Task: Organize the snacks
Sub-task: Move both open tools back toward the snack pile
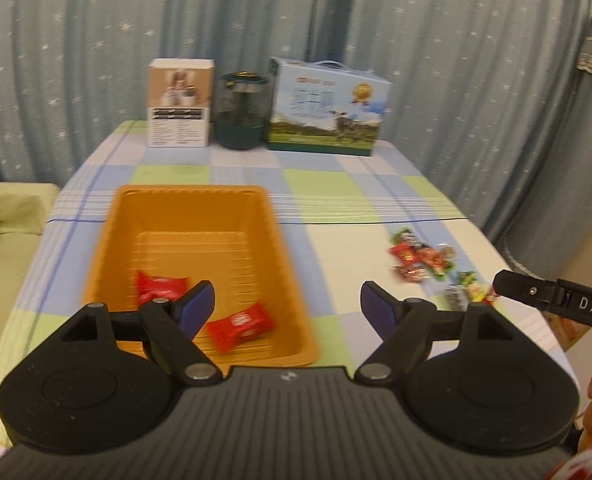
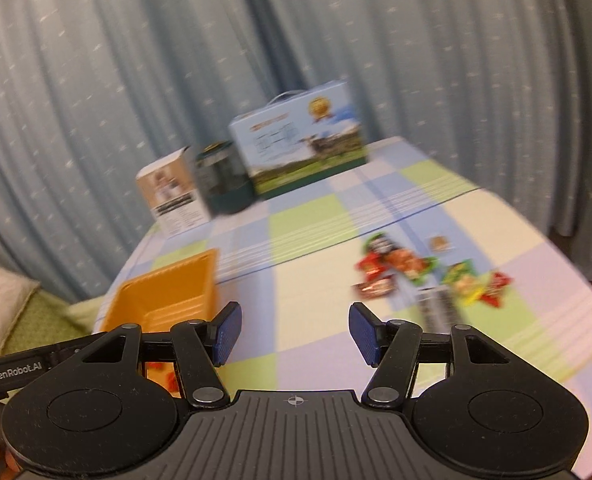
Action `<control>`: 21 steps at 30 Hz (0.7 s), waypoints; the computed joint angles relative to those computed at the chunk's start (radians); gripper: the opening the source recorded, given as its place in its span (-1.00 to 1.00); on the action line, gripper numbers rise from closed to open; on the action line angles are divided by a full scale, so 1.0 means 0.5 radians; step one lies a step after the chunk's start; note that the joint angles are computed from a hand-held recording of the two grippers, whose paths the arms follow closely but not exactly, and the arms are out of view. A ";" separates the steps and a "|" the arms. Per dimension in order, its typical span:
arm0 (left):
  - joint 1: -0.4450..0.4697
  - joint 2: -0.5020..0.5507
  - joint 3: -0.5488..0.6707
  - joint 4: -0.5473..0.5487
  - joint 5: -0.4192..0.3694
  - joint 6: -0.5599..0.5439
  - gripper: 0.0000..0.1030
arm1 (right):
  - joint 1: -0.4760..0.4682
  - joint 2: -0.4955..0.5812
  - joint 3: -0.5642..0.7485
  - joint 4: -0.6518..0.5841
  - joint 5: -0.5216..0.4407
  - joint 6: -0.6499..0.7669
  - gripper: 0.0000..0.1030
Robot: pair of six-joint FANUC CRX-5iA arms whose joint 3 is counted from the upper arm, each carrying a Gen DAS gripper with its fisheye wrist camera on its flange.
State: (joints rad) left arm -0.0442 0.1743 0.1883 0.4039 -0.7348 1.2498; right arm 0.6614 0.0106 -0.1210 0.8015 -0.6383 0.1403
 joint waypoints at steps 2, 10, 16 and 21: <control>-0.041 0.022 0.030 0.007 -0.001 0.001 0.57 | -0.023 -0.057 -0.050 0.052 -0.037 -0.053 0.16; -0.198 0.123 0.157 0.035 -0.008 -0.014 0.59 | -0.100 -0.219 -0.192 0.150 -0.218 -0.103 0.16; -0.305 0.202 0.218 0.061 0.023 -0.068 0.66 | -0.149 -0.279 -0.268 0.126 -0.297 -0.036 0.17; -0.383 0.318 0.318 0.045 0.000 -0.081 0.66 | -0.206 -0.302 -0.332 0.098 -0.273 0.018 0.17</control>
State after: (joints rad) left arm -0.2357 0.3330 0.3474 0.4263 -0.7351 1.2095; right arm 0.5586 -0.1405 -0.2870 0.8507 -0.7748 0.1494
